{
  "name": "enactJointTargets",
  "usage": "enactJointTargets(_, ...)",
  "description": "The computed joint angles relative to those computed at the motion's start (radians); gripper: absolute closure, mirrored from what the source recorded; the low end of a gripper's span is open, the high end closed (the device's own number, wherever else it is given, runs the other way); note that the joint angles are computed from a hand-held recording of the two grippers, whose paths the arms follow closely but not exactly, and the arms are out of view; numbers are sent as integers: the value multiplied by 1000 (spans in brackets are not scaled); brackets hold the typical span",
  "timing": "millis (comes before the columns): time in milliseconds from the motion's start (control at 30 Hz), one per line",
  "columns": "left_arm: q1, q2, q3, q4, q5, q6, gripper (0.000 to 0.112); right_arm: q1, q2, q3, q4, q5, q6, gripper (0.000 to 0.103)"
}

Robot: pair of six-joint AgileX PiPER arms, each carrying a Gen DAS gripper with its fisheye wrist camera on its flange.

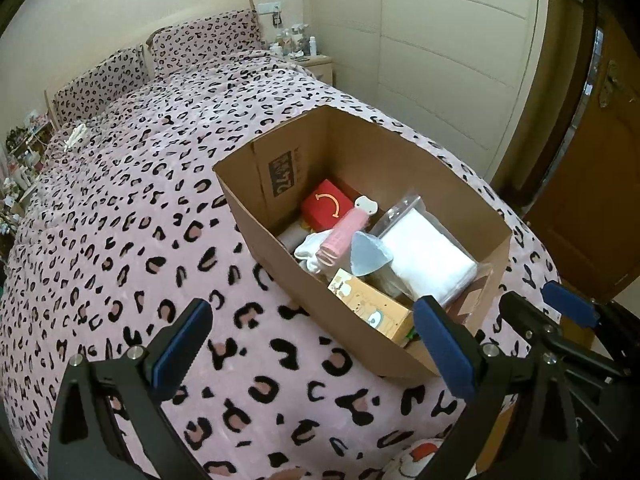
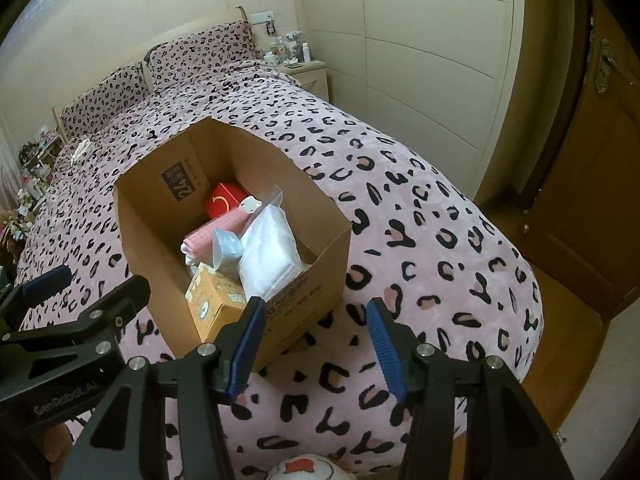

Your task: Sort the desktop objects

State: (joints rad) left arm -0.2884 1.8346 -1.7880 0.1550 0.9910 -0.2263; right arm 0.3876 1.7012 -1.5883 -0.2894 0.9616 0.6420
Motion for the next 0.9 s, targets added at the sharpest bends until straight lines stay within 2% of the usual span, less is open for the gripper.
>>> enactJointTargets(367,32,6,-7,-126,-1,74,10,-5,-8,6,-9,-3,6,49)
enactJointTargets(900,27,9,-4,-98,-7,55,10,-3,-1,2,-8,1,0,49)
